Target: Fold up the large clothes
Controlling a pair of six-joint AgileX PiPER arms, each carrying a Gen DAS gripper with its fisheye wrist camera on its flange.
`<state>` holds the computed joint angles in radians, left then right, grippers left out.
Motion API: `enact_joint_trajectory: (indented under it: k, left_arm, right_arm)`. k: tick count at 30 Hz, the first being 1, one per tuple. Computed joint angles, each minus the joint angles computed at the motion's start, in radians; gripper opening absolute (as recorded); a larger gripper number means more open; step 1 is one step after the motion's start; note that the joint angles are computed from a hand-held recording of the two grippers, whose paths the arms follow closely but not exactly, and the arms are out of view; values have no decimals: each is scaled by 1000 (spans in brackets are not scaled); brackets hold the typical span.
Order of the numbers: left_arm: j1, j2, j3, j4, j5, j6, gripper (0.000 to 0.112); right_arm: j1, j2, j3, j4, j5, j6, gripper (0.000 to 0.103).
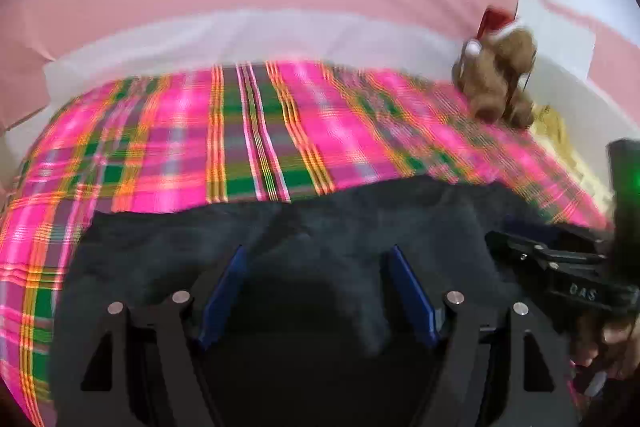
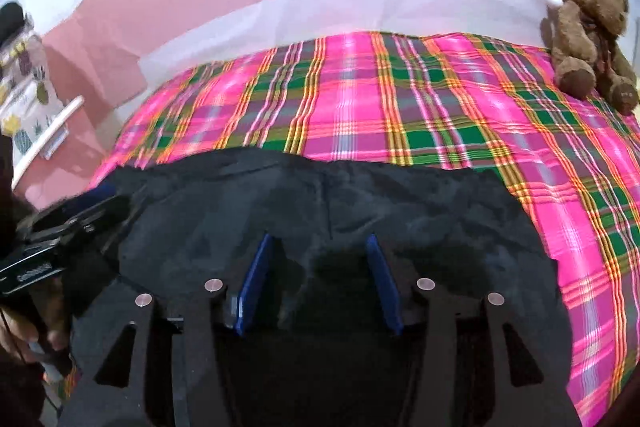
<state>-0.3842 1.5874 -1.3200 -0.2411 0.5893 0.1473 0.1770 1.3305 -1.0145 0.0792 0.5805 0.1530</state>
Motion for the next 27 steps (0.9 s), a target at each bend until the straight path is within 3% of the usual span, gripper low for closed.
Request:
enact_joint_trajectory:
  k: [3,7,13,19,27]
  left_arm:
    - [-17,104,-56,87,-20,-89,76]
    - [-29,138,-56,112,-68,-124,76]
    - [-56,158,-34,223,-118,-234,76]
    - [-67,156,-37,281,-109,-283,76]
    - [-51,89,-56,285,-12,-282,76]
  right_arm:
    - [9,111,-49,-106,-14,61,50]
    - [-40,203,-77,-26,-49,-24,50]
    - [-39,268,-83,-59,-109,0,50]
    - [-24,264,-76,-115,-114,56,50]
    - [-19,146,-61,-182,-51,136,50]
